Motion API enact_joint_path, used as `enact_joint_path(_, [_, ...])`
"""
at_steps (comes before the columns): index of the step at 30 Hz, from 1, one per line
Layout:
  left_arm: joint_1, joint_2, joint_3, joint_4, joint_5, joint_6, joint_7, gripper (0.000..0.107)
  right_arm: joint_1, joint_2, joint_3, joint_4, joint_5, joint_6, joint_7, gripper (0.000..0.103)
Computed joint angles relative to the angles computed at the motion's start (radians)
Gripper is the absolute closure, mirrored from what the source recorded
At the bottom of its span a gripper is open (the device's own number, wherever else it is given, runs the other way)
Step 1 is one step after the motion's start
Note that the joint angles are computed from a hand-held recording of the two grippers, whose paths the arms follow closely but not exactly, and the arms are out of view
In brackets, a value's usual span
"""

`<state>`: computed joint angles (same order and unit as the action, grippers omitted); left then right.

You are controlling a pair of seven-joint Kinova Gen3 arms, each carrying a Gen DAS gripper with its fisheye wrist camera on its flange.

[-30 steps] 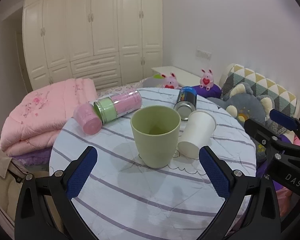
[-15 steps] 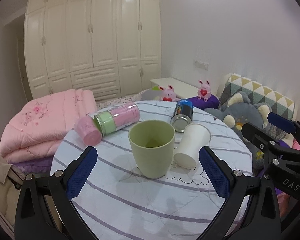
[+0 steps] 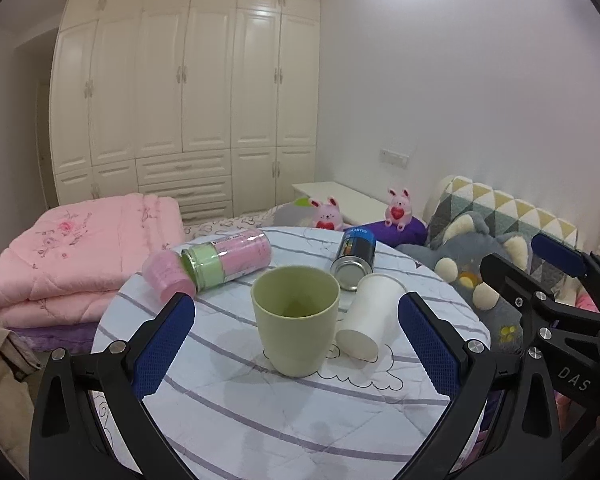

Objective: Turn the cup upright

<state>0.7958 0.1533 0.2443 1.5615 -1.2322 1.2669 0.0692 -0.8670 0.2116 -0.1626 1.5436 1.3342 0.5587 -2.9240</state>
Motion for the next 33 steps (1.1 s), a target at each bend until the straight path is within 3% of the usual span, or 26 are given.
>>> enact_joint_path(33, [0.005,0.016,-0.01,-0.005,0.012,0.017,-0.005,0.005,-0.002,0.004,0.007,-0.01,-0.051,0.009,0.06,0.02])
